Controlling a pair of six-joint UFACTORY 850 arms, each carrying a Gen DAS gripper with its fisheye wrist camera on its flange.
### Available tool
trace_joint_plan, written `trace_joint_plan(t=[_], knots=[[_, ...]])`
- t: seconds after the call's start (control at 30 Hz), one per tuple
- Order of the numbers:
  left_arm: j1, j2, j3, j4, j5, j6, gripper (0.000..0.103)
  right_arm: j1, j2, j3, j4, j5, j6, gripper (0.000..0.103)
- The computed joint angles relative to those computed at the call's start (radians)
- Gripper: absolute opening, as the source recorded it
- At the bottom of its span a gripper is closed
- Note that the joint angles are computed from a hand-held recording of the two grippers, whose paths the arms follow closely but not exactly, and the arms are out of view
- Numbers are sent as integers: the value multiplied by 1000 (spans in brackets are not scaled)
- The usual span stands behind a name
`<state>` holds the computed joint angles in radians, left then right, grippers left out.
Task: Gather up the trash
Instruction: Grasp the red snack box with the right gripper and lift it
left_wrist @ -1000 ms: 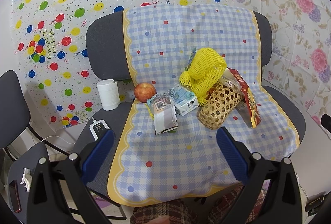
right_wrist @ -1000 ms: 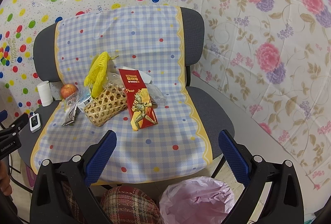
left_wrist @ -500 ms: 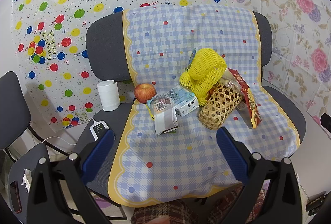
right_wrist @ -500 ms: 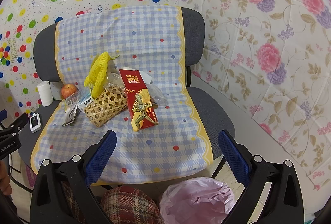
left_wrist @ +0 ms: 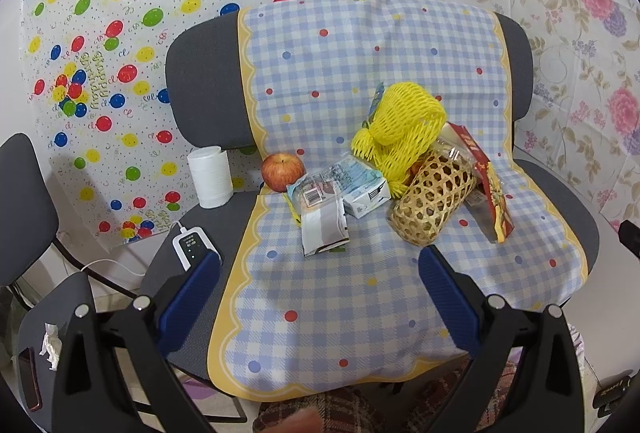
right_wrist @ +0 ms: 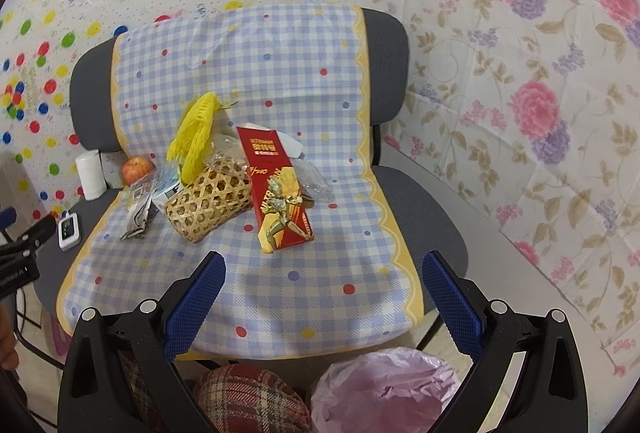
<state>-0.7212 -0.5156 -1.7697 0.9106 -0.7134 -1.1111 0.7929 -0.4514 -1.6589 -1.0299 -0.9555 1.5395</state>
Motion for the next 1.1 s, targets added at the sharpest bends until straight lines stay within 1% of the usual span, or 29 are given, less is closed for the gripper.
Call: trace_joint_plan(t=[0.03, 0.13, 0.23, 0.27, 0.3, 0.33, 0.4, 0.47, 0.53, 0.57, 0.6, 0.67, 0.73, 0.8, 0.87, 0.9, 0.93, 0.97, 1.03, 1.1], knots=[[3, -17, -19, -17, -6, 17, 96, -4, -14, -5, 1, 12, -24, 97], [17, -41, -38, -53, 15, 43, 96, -25, -49, -22, 1, 66, -52, 97], [32, -78, -60, -67, 35, 43, 96, -57, -78, -34, -28, 148, -39, 97], [38, -89, -67, -80, 51, 59, 96, -69, -102, -60, -3, 150, -65, 97], [41, -100, -75, -81, 51, 64, 96, -78, -121, -81, 15, 158, -84, 97], [42, -124, -100, -79, 29, 70, 96, -88, -138, -96, 18, 171, -91, 97], [48, -148, -125, -87, 26, 85, 96, -102, -183, -143, 25, 176, -109, 96], [60, -184, -166, -131, 21, 130, 96, -119, -218, -176, 44, 207, -143, 93], [64, -200, -180, -107, 21, 111, 96, -131, -278, -251, 84, 190, -229, 89], [66, -201, -177, -82, 34, 87, 96, -136, -293, -270, 98, 200, -263, 81], [67, -202, -172, -54, 47, 57, 96, -140, -324, -311, 121, 189, -306, 62], [71, -212, -179, -18, 51, 18, 96, -153, -374, -378, 174, 193, -375, 60], [77, -238, -221, -71, 28, 78, 96, -161, -422, -444, 207, 184, -428, 60], [88, -266, -264, -141, 4, 152, 96, -162, -462, -499, 204, 178, -458, 59], [96, -269, -266, -173, 11, 179, 96, -162, -502, -558, 199, 150, -485, 46], [98, -265, -258, -168, 17, 173, 96, -163, -520, -586, 204, 128, -501, 28], [98, -259, -247, -152, 16, 160, 96, -164, -531, -603, 211, 113, -514, 14], [98, -252, -236, -142, 20, 153, 96, -165, -529, -600, 208, 111, -503, 14], [99, -237, -217, -132, 24, 147, 96, -165, -470, -512, 154, 131, -406, 6], [96, -231, -214, -131, 28, 152, 96, -167, -401, -420, 97, 152, -302, 2]])
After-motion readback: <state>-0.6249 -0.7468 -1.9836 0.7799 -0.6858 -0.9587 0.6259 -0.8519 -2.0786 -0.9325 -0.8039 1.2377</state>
